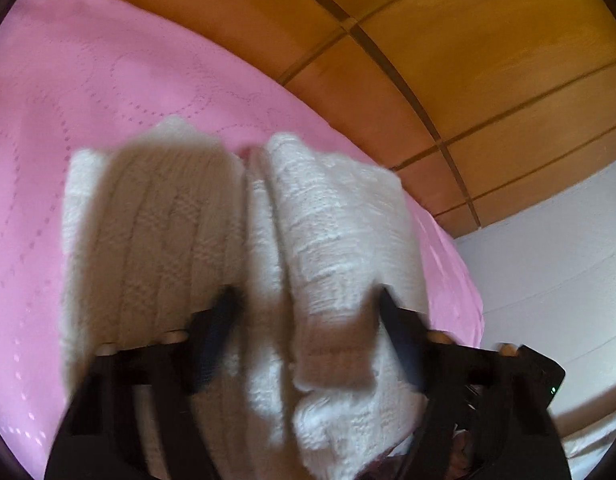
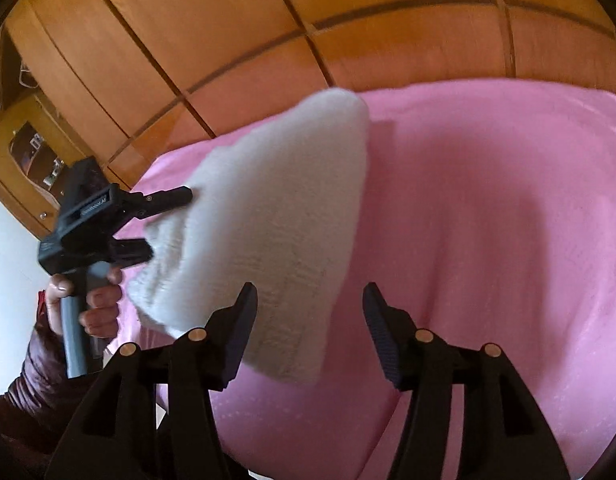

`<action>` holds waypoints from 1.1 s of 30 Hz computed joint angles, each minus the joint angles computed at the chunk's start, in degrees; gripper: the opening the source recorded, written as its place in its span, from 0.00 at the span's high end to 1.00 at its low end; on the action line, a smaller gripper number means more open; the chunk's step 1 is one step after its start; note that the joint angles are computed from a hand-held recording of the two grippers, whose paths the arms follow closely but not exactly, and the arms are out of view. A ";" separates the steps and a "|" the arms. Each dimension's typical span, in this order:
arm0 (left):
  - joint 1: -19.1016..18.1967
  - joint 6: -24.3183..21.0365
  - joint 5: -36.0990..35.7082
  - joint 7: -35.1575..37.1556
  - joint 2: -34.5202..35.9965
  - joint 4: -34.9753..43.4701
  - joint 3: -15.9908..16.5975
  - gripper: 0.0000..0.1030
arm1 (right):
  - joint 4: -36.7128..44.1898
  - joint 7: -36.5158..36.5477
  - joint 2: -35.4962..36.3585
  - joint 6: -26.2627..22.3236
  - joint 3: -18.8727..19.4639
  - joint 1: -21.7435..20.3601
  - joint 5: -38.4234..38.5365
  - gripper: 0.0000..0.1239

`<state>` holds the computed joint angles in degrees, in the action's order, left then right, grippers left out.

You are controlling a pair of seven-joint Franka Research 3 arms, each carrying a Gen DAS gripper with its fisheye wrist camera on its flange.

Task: Fold small clothes

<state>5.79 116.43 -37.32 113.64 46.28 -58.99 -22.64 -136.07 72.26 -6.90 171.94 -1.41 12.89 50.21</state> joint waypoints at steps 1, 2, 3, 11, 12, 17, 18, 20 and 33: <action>-0.42 1.08 0.73 0.46 -0.95 -1.06 0.38 0.56 | 0.45 -0.79 0.67 -0.17 -0.25 0.21 0.81 0.54; -0.57 1.72 1.02 1.00 -1.39 -1.61 0.44 0.58 | 0.92 -1.40 1.20 -0.45 -0.31 0.27 1.45 0.53; -0.65 2.28 1.17 1.60 -1.85 -2.17 0.38 0.65 | 1.12 -1.97 1.42 -0.68 -0.31 0.19 1.95 0.53; 2.46 13.54 -5.12 15.19 -12.49 -15.08 -1.91 0.85 | 2.02 -5.92 1.20 -0.85 0.72 0.71 5.36 0.52; 2.88 14.40 -6.40 17.30 -14.06 -16.56 -1.97 0.85 | 2.34 -6.42 1.29 -0.69 0.96 0.97 5.35 0.52; 3.93 18.33 -12.09 23.79 -20.62 -22.91 0.25 0.85 | 5.33 -10.51 2.49 0.34 2.42 3.07 5.94 0.52; 3.96 19.24 -12.59 24.30 -21.48 -23.97 1.20 0.85 | 6.09 -10.81 3.12 0.50 2.82 3.36 5.35 0.52; 3.31 20.47 -11.15 22.27 -21.48 -24.62 3.72 0.85 | 8.15 -11.31 4.90 -0.89 3.39 3.64 4.61 0.51; 3.08 27.36 -0.91 14.77 -19.07 -29.79 4.22 0.78 | 11.15 0.80 6.75 -6.22 4.14 0.03 -10.69 0.52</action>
